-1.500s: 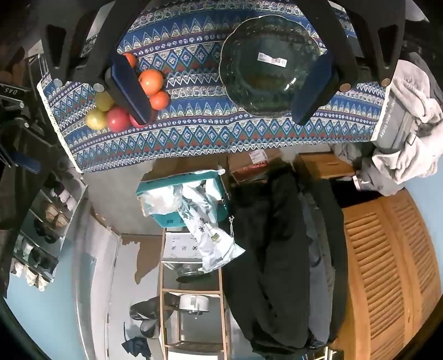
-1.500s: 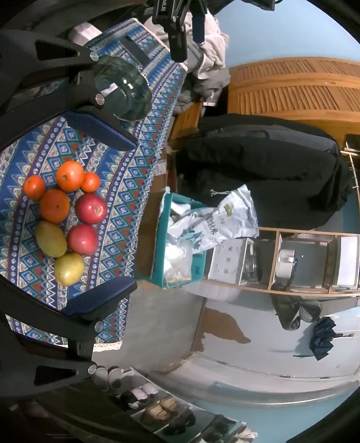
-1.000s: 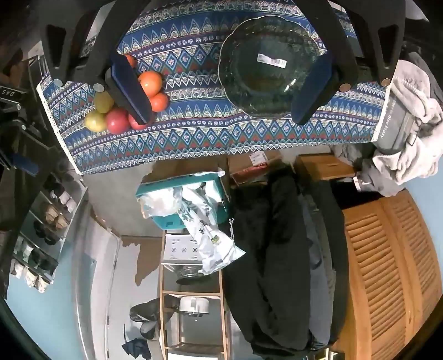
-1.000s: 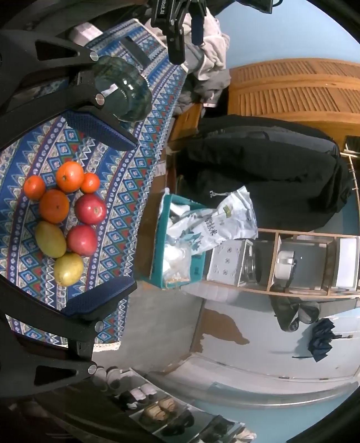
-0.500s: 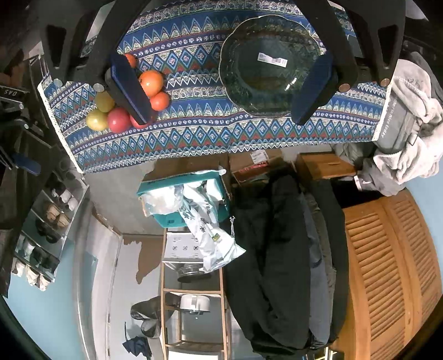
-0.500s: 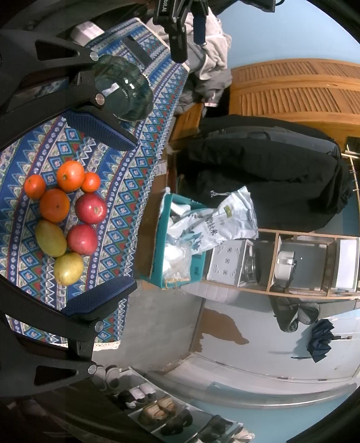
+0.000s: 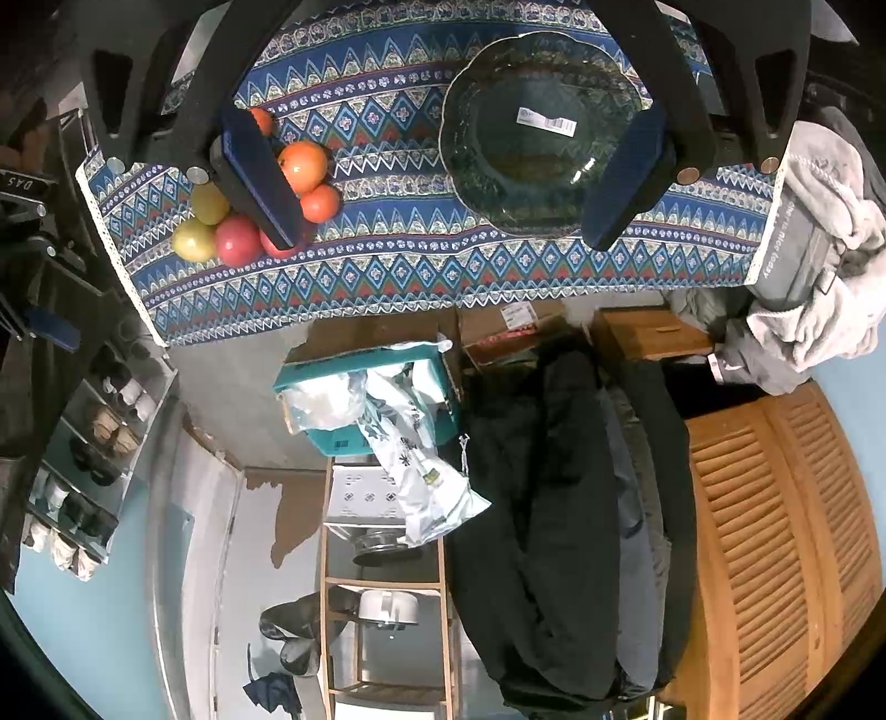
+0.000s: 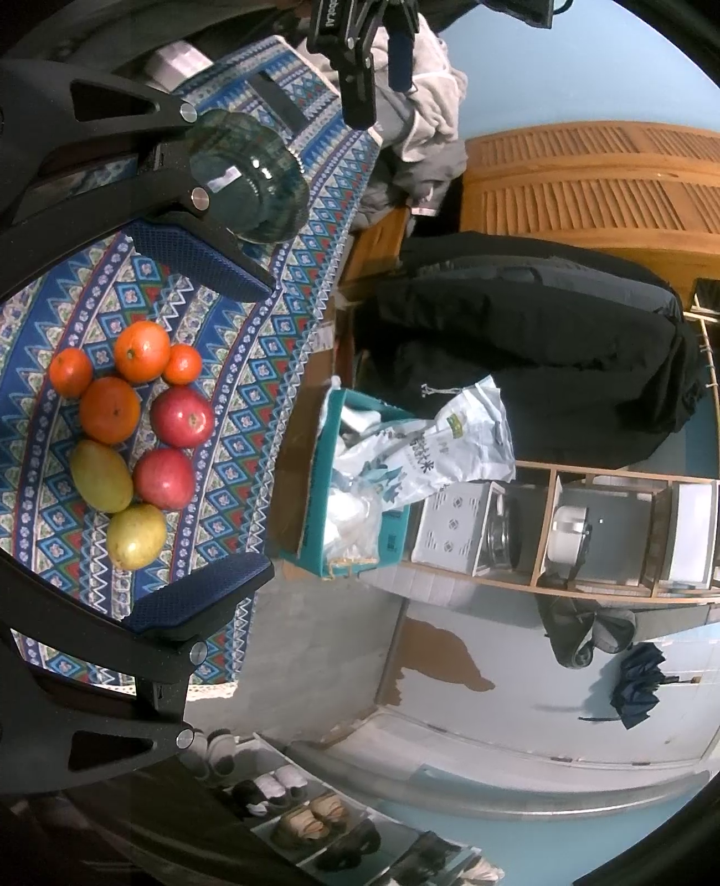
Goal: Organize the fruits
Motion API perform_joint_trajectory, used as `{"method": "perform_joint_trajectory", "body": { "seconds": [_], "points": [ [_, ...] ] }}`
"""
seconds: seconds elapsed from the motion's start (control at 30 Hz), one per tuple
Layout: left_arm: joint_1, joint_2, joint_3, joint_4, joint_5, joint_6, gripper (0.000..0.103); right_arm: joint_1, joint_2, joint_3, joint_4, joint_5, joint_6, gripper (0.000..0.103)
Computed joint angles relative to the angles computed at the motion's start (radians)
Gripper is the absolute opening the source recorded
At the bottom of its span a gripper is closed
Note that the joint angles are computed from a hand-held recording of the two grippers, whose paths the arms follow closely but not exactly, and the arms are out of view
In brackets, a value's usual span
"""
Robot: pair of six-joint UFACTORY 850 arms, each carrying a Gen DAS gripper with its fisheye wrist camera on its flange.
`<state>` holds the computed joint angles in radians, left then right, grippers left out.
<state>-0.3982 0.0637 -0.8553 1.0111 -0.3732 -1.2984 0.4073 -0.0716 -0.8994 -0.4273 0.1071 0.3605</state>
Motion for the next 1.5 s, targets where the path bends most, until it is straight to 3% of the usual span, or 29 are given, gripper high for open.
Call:
{"method": "perform_joint_trajectory", "body": {
  "seconds": [0.33, 1.5],
  "points": [
    [-0.01, -0.003, -0.002, 0.005, -0.007, -0.007, 0.102, 0.007, 0.0, 0.001, 0.08, -0.001, -0.08, 0.09],
    [-0.014, -0.015, -0.009, 0.002, -0.012, 0.006, 0.102, 0.006, 0.0, 0.001, 0.083, -0.002, -0.087, 0.09]
  ]
}}
